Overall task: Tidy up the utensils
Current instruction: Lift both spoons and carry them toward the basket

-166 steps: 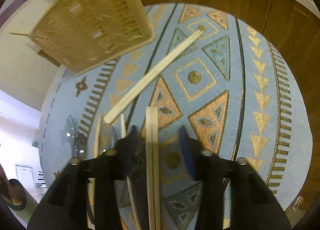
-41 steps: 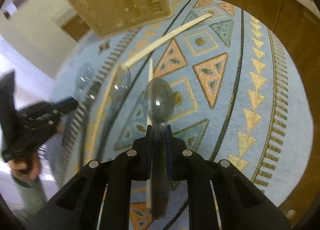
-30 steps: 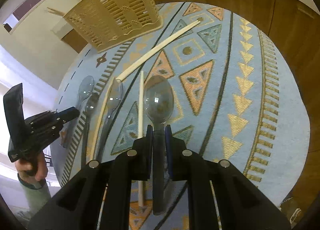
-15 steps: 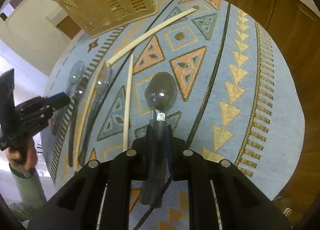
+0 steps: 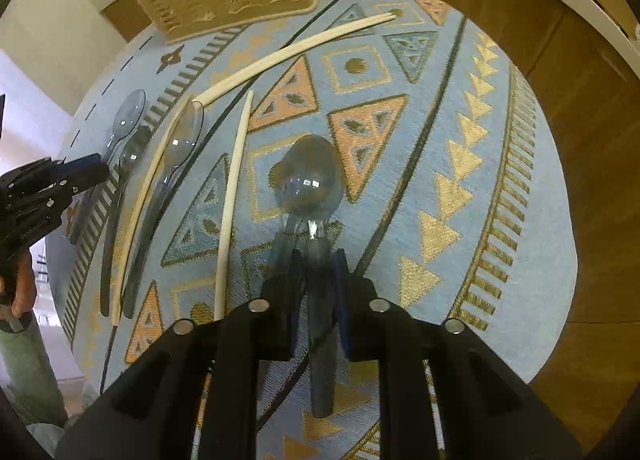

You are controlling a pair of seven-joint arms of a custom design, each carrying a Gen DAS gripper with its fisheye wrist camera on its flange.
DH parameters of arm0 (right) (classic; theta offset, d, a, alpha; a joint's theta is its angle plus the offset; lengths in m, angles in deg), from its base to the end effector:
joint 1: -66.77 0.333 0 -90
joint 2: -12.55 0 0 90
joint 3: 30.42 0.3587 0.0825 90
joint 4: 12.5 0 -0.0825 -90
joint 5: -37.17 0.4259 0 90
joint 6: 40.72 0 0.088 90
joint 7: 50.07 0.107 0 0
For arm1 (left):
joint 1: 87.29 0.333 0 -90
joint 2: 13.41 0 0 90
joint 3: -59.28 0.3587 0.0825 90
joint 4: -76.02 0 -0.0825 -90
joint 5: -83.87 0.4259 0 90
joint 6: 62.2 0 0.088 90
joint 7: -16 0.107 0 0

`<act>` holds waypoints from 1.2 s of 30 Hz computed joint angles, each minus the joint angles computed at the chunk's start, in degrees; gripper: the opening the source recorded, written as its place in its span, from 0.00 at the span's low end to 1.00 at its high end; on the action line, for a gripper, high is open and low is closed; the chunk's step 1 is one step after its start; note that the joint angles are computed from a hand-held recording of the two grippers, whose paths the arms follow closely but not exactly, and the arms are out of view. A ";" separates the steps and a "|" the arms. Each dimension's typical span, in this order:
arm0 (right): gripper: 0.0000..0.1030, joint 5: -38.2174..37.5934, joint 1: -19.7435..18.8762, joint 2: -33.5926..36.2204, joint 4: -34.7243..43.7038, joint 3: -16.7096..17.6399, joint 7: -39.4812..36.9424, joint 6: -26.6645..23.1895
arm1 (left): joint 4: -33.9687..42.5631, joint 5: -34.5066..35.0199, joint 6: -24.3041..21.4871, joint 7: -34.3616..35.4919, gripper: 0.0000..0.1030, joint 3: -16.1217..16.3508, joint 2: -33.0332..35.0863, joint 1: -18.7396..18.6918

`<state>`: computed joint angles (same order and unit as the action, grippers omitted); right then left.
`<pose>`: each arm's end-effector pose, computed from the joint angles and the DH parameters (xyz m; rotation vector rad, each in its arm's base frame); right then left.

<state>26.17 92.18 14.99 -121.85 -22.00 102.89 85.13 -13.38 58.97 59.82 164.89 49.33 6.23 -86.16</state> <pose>0.5322 0.3471 0.5248 -1.5718 2.4126 -0.2141 0.7292 -0.1144 0.5058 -0.8788 2.8570 -0.7618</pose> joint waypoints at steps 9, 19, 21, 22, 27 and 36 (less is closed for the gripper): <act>0.09 4.97 -2.03 0.24 0.89 -0.98 -5.67 -0.09 | 0.56 5.32 3.18 -1.14 0.19 0.06 0.66 -2.78; 0.09 -12.40 -1.19 -3.24 -0.15 -0.47 2.16 9.39 | -0.67 -15.28 4.91 6.07 0.09 -3.29 -2.45 3.39; 0.09 -16.52 -1.42 -3.60 0.33 -0.36 3.84 12.84 | 1.41 -22.97 2.30 8.23 0.09 -3.69 -2.86 5.21; 0.09 -20.24 -1.63 -3.75 1.02 -0.32 5.50 14.75 | 2.28 -25.96 1.50 9.02 0.09 -3.71 -3.05 5.73; 0.09 -35.94 -2.79 -1.69 7.56 -1.10 13.73 19.76 | 8.10 -39.40 2.83 11.79 0.09 -4.61 -2.70 5.83; 0.09 -61.43 -3.98 2.41 17.17 -5.04 28.08 20.09 | 20.41 -48.55 16.97 9.67 0.09 -9.21 5.27 1.68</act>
<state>-35.25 88.20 17.40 -104.68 -27.04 130.97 105.21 7.03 10.42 76.79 174.56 40.12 11.50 -84.48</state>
